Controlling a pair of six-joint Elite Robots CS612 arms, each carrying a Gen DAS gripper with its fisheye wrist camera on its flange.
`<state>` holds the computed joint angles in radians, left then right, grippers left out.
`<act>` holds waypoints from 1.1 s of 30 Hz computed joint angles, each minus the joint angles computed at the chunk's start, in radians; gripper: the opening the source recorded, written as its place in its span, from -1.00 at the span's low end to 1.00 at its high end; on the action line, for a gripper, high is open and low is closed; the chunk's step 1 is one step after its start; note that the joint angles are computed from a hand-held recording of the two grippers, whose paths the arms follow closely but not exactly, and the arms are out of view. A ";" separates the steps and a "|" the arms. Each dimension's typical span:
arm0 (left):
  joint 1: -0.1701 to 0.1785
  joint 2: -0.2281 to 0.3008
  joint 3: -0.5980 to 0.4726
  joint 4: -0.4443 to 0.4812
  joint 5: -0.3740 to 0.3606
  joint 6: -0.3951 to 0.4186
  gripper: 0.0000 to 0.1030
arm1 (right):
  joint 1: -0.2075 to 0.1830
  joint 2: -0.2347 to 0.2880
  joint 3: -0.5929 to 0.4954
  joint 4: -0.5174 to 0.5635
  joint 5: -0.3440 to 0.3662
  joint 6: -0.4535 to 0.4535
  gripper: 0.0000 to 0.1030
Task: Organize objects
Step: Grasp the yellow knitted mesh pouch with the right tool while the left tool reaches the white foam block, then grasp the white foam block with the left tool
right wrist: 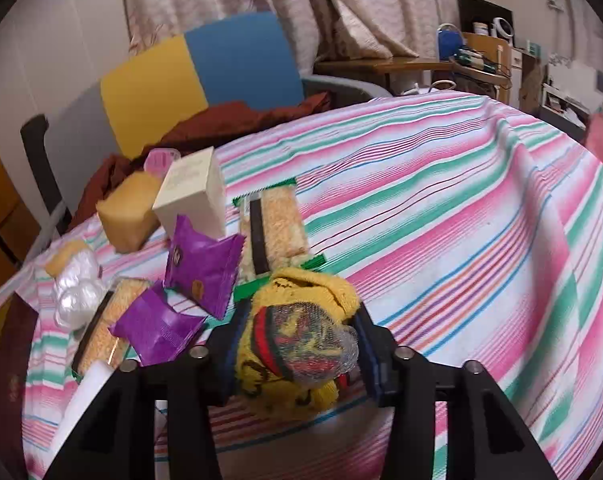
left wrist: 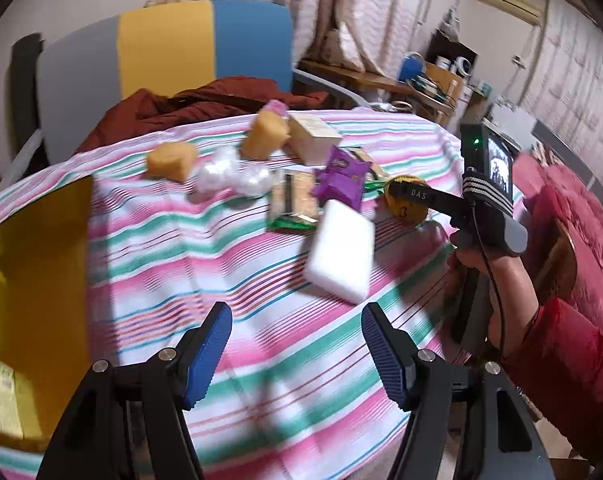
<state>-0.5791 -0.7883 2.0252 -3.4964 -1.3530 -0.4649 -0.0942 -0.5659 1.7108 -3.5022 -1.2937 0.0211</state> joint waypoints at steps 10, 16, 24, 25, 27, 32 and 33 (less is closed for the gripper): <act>-0.018 0.066 -0.148 0.103 0.017 0.284 0.34 | -0.009 0.010 0.020 -0.104 -0.050 0.098 -0.14; -0.015 0.097 -0.200 0.153 0.002 0.335 0.34 | -0.014 0.016 0.013 -0.093 -0.032 0.112 -0.12; -0.014 0.127 -0.211 0.121 0.039 0.304 0.33 | -0.013 0.019 0.008 -0.085 -0.033 0.112 -0.11; -0.015 0.131 -0.212 0.115 0.049 0.304 0.33 | -0.013 0.019 0.007 -0.084 -0.031 0.112 -0.11; -0.014 0.134 -0.211 0.114 0.051 0.301 0.33 | -0.013 0.020 0.007 -0.084 -0.031 0.111 -0.11; -0.008 0.126 -0.188 0.043 0.001 0.297 0.34 | -0.015 0.021 0.005 -0.082 -0.025 0.114 -0.09; -0.007 0.124 -0.182 0.023 -0.010 0.299 0.34 | -0.015 0.022 0.005 -0.082 -0.025 0.115 -0.09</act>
<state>-0.5861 -0.6639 1.8432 -3.4735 -1.3632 -0.1655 -0.1091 -0.5443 1.7159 -3.5841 -1.3189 0.1359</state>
